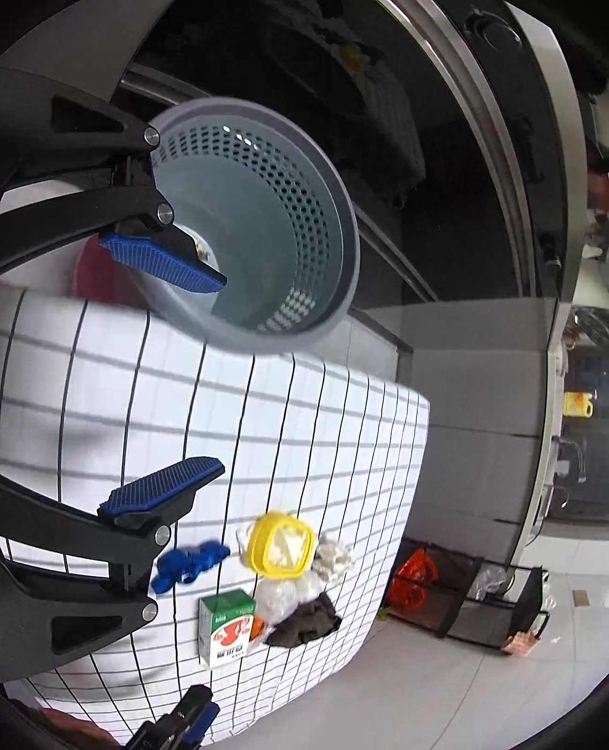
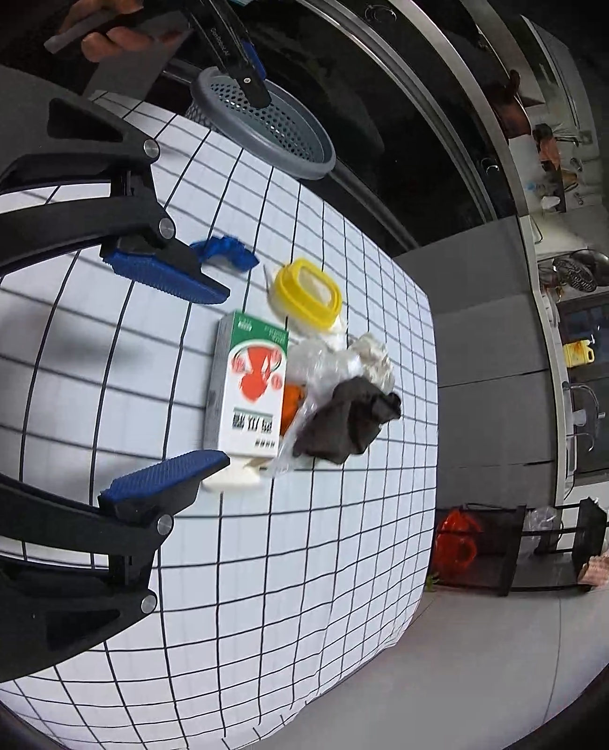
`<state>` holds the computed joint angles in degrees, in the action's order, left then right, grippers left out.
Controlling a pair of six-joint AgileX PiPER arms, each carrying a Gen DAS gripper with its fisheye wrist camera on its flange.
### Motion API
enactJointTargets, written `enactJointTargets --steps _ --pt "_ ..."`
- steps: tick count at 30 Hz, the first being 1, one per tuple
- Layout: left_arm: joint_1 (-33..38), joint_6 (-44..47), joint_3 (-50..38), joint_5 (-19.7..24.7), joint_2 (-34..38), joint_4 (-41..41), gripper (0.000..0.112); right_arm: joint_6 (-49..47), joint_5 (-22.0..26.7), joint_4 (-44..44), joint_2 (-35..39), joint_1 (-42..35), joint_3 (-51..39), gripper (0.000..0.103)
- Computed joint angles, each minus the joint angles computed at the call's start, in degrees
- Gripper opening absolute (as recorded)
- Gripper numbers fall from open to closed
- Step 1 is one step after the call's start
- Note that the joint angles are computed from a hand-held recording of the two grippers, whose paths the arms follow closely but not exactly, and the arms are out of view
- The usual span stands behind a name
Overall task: Collect trash
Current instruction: 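Move both tools back over the table toward the blue ribbon and box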
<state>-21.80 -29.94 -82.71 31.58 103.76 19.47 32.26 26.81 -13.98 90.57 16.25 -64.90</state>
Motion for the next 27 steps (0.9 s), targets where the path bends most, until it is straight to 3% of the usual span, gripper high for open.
enactJointTargets --steps 8,14,21,27 --pt "-4.9 -2.4 -2.6 0.9 2.5 3.1 0.074 -3.1 -2.3 3.1 0.3 -3.4 2.2 0.066" --pt "-5.9 -3.7 -4.4 2.0 4.1 4.7 0.074 3.7 -2.3 -1.9 3.4 -1.1 -0.2 0.066" --pt "-4.9 -3.0 -5.1 2.5 4.5 3.5 0.074 14.1 2.1 -10.8 9.5 4.1 -7.3 0.066" --pt "-3.6 -1.2 -5.1 2.6 4.6 1.4 0.074 22.5 11.5 -19.9 17.0 8.8 -16.1 0.066"
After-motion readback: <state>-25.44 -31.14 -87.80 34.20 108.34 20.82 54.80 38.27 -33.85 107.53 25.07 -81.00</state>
